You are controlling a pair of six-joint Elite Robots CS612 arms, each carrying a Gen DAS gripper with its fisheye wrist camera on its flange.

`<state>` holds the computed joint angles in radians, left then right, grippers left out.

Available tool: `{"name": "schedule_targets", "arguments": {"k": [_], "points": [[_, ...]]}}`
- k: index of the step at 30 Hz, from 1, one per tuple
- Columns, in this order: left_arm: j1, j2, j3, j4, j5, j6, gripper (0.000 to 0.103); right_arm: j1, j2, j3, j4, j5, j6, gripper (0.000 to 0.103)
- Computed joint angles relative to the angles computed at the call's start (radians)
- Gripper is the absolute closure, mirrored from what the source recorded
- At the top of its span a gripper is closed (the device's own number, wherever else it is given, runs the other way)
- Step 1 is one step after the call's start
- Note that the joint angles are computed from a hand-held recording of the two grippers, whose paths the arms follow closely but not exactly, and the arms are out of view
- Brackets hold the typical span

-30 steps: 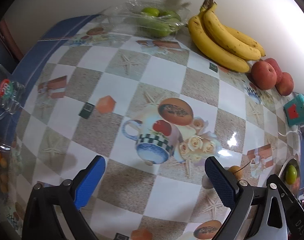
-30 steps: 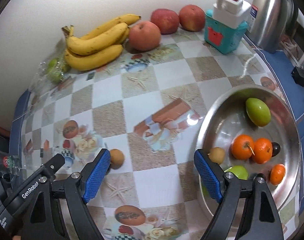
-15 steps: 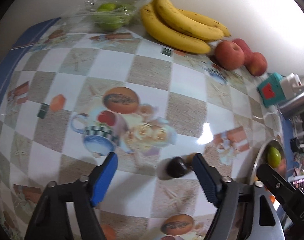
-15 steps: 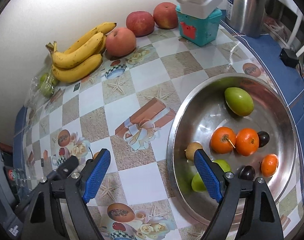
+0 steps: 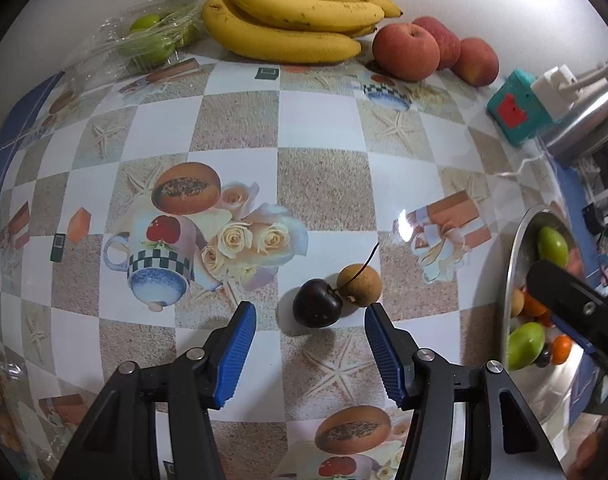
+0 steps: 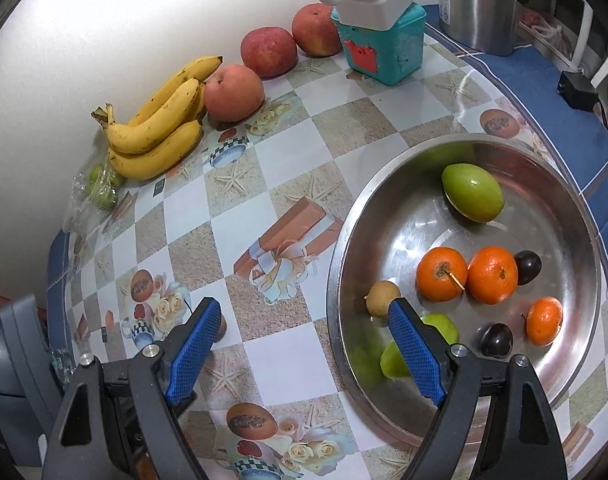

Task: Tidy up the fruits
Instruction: 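Grasp the stemmed dark plum with the left tool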

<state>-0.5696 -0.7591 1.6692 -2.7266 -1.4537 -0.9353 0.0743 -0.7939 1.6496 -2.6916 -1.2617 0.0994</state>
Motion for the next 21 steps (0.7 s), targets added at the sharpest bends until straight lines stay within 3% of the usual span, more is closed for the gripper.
{"name": "schedule_targets", "arguments": {"k": [14, 21], "points": [[-0.011, 0.043, -0.046, 0.018, 0.035, 0.105, 0.058, -0.003, 0.002, -0.004, 0.023, 0.006, 0.006, 0.017], [-0.012, 0.046, -0.051, 0.012, 0.044, 0.108, 0.074, -0.002, 0.004, -0.009, 0.033, 0.006, 0.0, 0.017]]}}
